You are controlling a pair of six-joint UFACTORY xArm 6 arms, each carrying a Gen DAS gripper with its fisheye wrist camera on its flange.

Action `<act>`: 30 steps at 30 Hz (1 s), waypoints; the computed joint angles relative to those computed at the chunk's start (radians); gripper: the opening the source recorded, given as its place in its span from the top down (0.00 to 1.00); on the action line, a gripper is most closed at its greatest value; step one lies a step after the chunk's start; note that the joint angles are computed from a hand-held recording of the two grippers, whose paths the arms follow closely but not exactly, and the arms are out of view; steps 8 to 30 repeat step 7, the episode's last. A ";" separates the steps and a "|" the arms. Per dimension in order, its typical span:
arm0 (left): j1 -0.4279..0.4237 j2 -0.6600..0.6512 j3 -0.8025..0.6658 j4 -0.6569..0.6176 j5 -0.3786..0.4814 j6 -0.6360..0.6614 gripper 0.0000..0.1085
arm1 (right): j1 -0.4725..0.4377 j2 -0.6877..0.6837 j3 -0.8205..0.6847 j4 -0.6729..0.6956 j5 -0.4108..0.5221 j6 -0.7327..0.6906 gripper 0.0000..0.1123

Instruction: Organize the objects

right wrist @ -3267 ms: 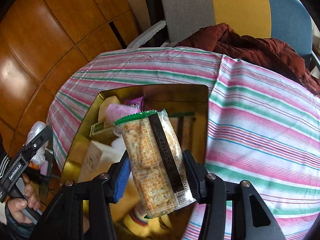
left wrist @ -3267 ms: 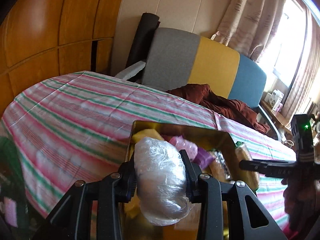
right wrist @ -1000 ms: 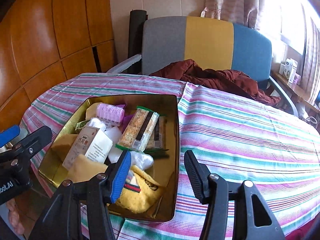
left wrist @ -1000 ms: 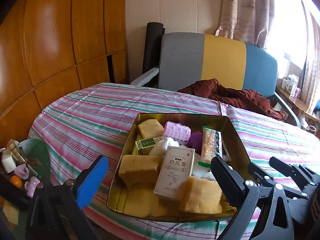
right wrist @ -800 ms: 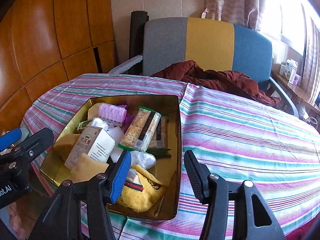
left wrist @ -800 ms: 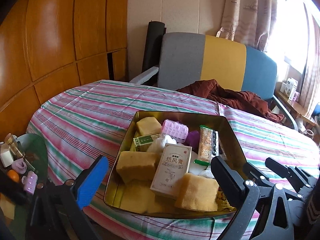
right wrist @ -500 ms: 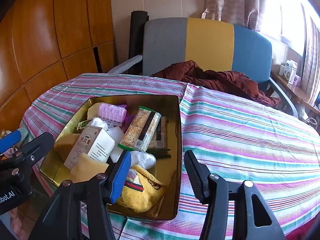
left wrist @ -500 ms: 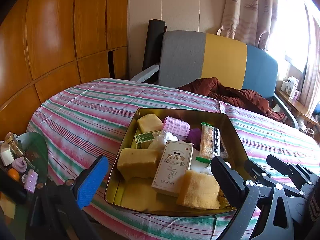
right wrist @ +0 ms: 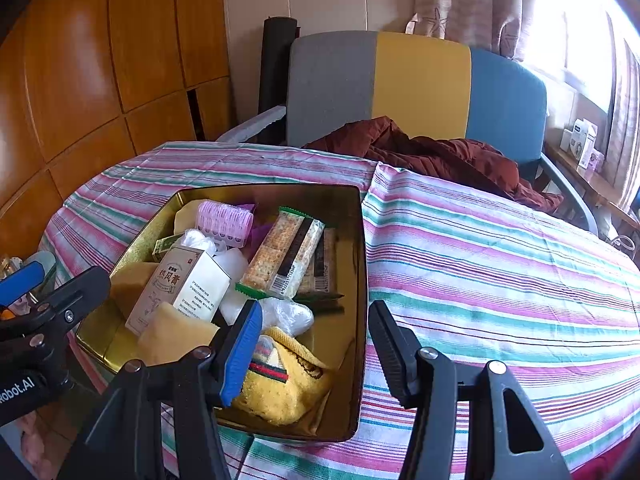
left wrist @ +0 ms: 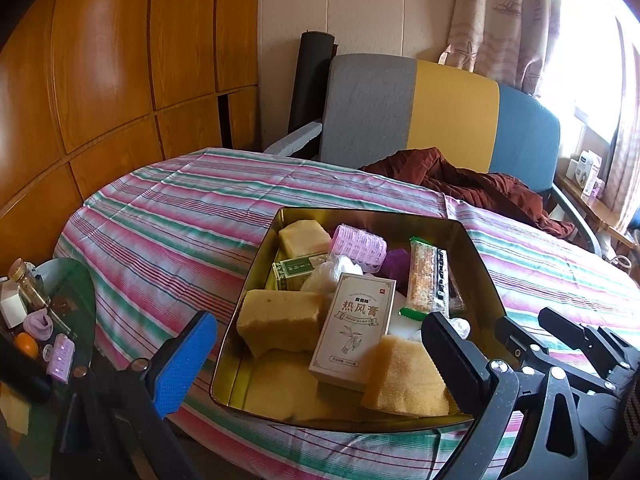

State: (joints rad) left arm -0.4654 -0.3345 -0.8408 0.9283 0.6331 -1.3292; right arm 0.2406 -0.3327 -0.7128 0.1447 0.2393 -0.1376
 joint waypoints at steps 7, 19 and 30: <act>0.005 -0.001 0.005 0.003 -0.011 -0.003 0.05 | 0.001 -0.002 0.005 0.007 -0.004 -0.007 0.50; 0.005 -0.001 0.005 0.003 -0.011 -0.003 0.05 | 0.001 -0.002 0.005 0.007 -0.004 -0.007 0.50; 0.005 -0.001 0.005 0.003 -0.011 -0.003 0.05 | 0.001 -0.002 0.005 0.007 -0.004 -0.007 0.50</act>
